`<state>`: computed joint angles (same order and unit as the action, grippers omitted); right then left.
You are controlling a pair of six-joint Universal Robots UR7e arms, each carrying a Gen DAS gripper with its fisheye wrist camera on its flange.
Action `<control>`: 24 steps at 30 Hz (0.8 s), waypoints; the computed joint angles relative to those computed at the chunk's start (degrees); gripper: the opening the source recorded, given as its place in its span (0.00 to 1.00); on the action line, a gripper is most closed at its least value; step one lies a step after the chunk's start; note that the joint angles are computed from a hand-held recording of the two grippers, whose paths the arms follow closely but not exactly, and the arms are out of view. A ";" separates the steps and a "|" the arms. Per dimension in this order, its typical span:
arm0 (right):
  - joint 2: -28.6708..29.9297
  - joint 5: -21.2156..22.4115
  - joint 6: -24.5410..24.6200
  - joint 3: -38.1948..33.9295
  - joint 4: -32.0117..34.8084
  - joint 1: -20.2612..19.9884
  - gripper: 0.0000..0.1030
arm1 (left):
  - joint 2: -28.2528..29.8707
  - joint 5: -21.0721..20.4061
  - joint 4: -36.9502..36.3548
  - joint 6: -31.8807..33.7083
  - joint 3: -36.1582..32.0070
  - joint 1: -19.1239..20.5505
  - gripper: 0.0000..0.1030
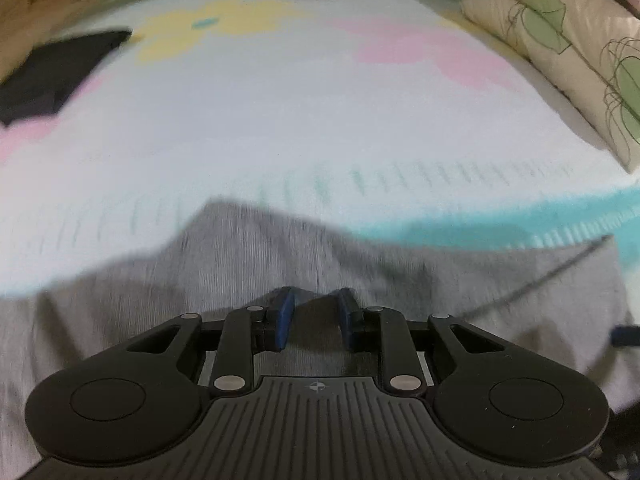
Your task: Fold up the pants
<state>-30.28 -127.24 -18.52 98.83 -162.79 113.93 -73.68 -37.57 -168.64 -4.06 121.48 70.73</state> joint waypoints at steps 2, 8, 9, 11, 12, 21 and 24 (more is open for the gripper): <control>0.14 -0.16 0.31 -0.30 0.49 0.07 1.00 | 1.39 0.29 -2.63 2.98 -1.31 0.23 0.23; 0.69 -0.27 1.42 -2.60 3.43 0.03 1.00 | -0.21 -0.79 1.67 -0.36 -2.98 -0.02 0.23; 0.87 -0.27 1.41 -2.92 3.55 -0.07 1.00 | -1.14 -1.52 0.09 0.33 -1.72 -0.81 0.23; 0.94 -0.24 1.44 -3.07 3.64 -0.10 1.00 | -2.75 -3.30 -1.47 1.91 0.54 -2.27 0.23; 0.93 -0.23 1.46 -3.10 3.70 -0.10 1.00 | -3.43 -3.94 -1.27 2.28 1.51 -3.06 0.23; 1.76 -0.65 1.87 -4.03 3.46 -0.30 1.00 | 1.89 -7.99 3.57 0.98 -2.36 -0.44 0.23; 1.65 -0.47 1.57 -3.77 3.02 -0.47 1.00 | 2.28 -7.95 4.27 0.78 -3.61 -0.31 0.23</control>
